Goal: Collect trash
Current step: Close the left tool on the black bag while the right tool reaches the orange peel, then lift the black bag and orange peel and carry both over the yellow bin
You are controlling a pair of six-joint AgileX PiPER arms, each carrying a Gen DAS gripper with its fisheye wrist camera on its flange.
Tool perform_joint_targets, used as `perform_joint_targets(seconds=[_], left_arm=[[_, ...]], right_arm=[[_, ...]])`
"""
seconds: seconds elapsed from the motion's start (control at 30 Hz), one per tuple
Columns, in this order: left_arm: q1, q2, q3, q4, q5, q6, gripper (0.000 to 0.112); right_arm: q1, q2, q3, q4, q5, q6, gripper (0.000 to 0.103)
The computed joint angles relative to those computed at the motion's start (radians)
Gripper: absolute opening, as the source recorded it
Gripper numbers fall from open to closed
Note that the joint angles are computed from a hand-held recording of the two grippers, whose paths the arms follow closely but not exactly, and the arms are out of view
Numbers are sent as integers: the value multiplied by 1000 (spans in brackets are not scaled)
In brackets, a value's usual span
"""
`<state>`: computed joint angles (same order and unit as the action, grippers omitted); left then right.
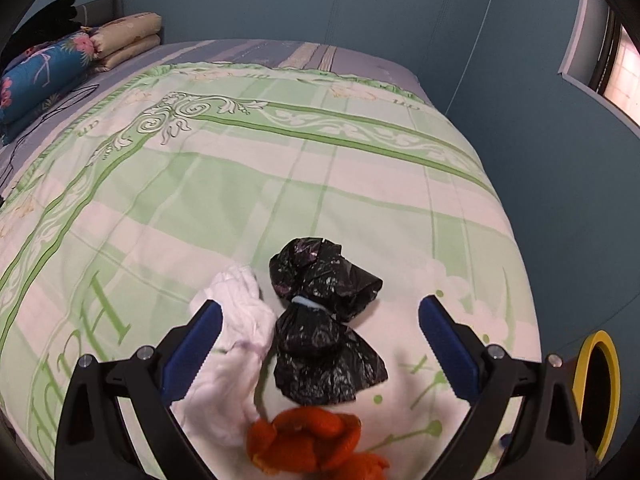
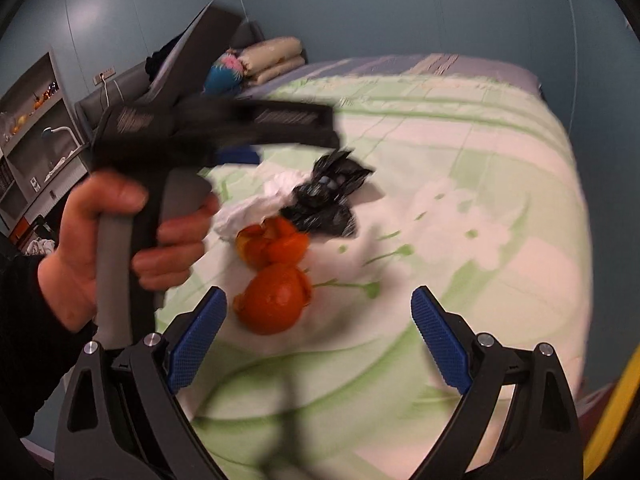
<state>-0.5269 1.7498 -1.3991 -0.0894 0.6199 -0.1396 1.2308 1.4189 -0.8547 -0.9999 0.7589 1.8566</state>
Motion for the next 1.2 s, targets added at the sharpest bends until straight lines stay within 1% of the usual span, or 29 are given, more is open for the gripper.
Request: perform_joint_targets(seconds=[0.07, 0.17, 0.27, 0.37, 0.43, 0.53, 0.6, 0.63, 0.7, 0.73, 0.77, 0.8, 0.83, 0.87, 0.93, 1.0, 1.13, 1.2], left_arm=[[4, 37, -41, -12, 27, 25, 95], [18, 85, -95, -64, 65, 85, 95], [24, 114, -124, -81, 74, 114, 95], [28, 141, -152, -73, 92, 106, 95], [43, 168, -181, -121, 123, 141, 95], [48, 194, -209, -125, 143, 145, 85], [49, 215, -230, -137, 169, 161, 76], [45, 219, -229, -134, 174, 160, 74], [31, 223, -225, -107, 177, 159, 60], [23, 223, -221, -82, 175, 147, 57], [22, 223, -219, -75, 174, 142, 46], [23, 224, -219, -79, 177, 144, 37], [28, 222, -217, -90, 178, 150, 35], [29, 220, -216, -91, 176, 150, 30], [35, 216, -214, -98, 176, 151, 27], [48, 203, -198, -118, 168, 153, 25], [88, 153, -150, -194, 142, 179, 24], [103, 132, -137, -216, 135, 189, 24]], right_arm=[[-13, 43, -17, 7, -33, -8, 89], [-22, 94, -48, 15, -40, -34, 89], [-37, 120, -65, 22, -58, -51, 89], [-52, 136, -79, 25, -62, -62, 89], [-74, 150, -92, 45, -76, -86, 89], [-100, 171, -114, 75, -97, -129, 85], [-102, 187, -131, 94, -95, -157, 82], [-107, 194, -137, 108, -105, -176, 79], [-106, 205, -148, 117, -109, -186, 76], [-108, 208, -153, 125, -113, -198, 72], [-108, 210, -156, 126, -117, -199, 67], [-108, 211, -160, 131, -119, -206, 64], [-107, 213, -166, 139, -119, -217, 58], [-108, 215, -174, 152, -123, -236, 51], [-105, 223, -190, 173, -112, -260, 48], [-109, 220, -193, 193, -120, -280, 44], [-111, 181, -162, 205, -123, -261, 37], [-114, 156, -141, 217, -118, -255, 36]])
